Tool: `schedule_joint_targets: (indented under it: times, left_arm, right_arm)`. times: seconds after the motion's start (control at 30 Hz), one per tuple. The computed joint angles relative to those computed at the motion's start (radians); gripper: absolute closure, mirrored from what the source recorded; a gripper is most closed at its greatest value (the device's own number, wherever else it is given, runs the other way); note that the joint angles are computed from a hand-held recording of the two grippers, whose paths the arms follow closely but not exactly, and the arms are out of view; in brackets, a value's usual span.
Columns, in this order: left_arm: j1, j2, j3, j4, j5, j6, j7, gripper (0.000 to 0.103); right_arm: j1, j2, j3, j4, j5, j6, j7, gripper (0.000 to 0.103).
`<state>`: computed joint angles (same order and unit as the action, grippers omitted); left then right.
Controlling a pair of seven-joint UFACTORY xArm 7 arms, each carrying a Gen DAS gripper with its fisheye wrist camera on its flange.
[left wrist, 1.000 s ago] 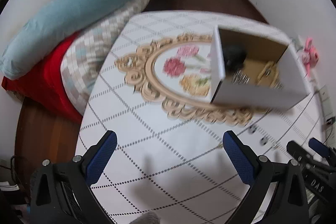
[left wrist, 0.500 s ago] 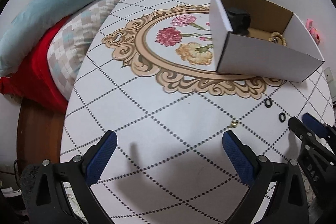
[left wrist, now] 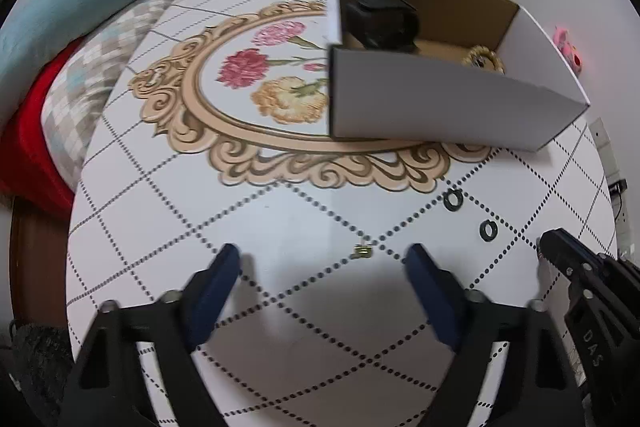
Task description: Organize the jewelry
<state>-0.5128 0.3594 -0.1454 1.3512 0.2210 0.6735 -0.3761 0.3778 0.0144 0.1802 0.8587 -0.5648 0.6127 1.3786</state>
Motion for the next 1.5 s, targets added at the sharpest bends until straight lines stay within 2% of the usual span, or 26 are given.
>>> schedule_joint_targets:
  times: [0.07,0.13,0.17,0.23,0.43,0.6,0.73,0.9,0.97,1.1,1.17,1.2,1.27,1.3,1.37,1.4,1.43,1.47,1.5]
  left_arm:
    - [0.003,-0.001,-0.006,-0.008,-0.008,-0.023,0.012,0.045]
    - [0.001,-0.004,-0.008,-0.012,-0.006,-0.036,0.022,0.069]
    - [0.000,-0.004,-0.011,-0.012,-0.007,-0.042,0.032,0.075]
    - [-0.003,-0.004,-0.012,-0.011,-0.006,-0.044,0.042,0.095]
    - [0.002,-0.012,-0.013,-0.023,-0.026,-0.055,0.052,0.097]
    - [0.031,-0.060,-0.033,-0.058,-0.096,-0.063,0.094,0.097]
    - [0.056,-0.088,-0.055,-0.042,-0.179,-0.058,0.141,0.097]
    - [0.079,-0.038,-0.082,0.122,-0.304,-0.004,0.230,0.097]
    - [0.077,0.016,-0.082,0.229,-0.327,0.037,0.256,0.097]
    - [0.058,0.174,-0.070,0.502,-0.340,0.165,0.277,0.097]
    - [0.032,0.269,-0.048,0.666,-0.320,0.258,0.260,0.096]
    - [0.018,0.308,-0.033,0.736,-0.304,0.303,0.248,0.095]
    - [-0.001,0.377,-0.013,0.856,-0.285,0.379,0.234,0.092]
    - [-0.014,0.430,0.000,0.949,-0.272,0.437,0.222,0.085]
    - [-0.038,0.517,0.031,1.100,-0.244,0.517,0.199,0.055]
    - [-0.043,0.534,0.042,1.130,-0.236,0.528,0.193,0.034]
    - [-0.046,0.529,0.053,1.118,-0.228,0.510,0.183,0.026]
    - [-0.041,0.511,0.054,1.083,-0.228,0.486,0.181,0.026]
    - [-0.039,0.512,0.057,1.083,-0.226,0.483,0.172,0.026]
  right_arm:
    - [-0.004,-0.017,-0.002,-0.021,0.005,-0.015,0.008,0.097]
    - [-0.011,-0.028,-0.002,-0.033,0.005,-0.030,0.020,0.097]
    - [-0.015,-0.035,-0.001,-0.039,0.003,-0.038,0.028,0.097]
    - [-0.021,-0.040,0.002,-0.040,0.003,-0.045,0.038,0.097]
    - [-0.043,-0.078,0.007,-0.063,0.006,-0.076,0.058,0.097]
    - [-0.076,-0.147,0.017,-0.117,0.019,-0.127,0.089,0.097]
    - [-0.111,-0.218,0.028,-0.169,0.071,-0.184,0.088,0.097]
    - [-0.155,-0.259,0.036,-0.159,0.135,-0.235,0.019,0.097]
    - [-0.174,-0.245,0.040,-0.121,0.139,-0.241,-0.019,0.097]
    - [-0.184,-0.152,0.002,0.008,0.200,-0.247,-0.175,0.097]
    - [-0.197,-0.093,-0.008,0.075,0.263,-0.237,-0.275,0.097]
    - [-0.171,-0.048,-0.045,0.120,0.341,-0.224,-0.368,0.097]
    - [-0.172,0.025,-0.065,0.193,0.486,-0.189,-0.524,0.096]
    - [-0.177,0.060,-0.068,0.233,0.545,-0.153,-0.587,0.096]
    - [-0.186,0.104,-0.075,0.283,0.600,-0.109,-0.651,0.096]
    - [-0.192,0.128,-0.076,0.313,0.624,-0.077,-0.685,0.095]
    - [-0.193,0.147,-0.080,0.340,0.626,-0.046,-0.703,0.090]
    - [-0.193,0.154,-0.084,0.346,0.630,-0.032,-0.714,0.084]
    - [-0.193,0.160,-0.088,0.355,0.631,-0.020,-0.718,0.067]
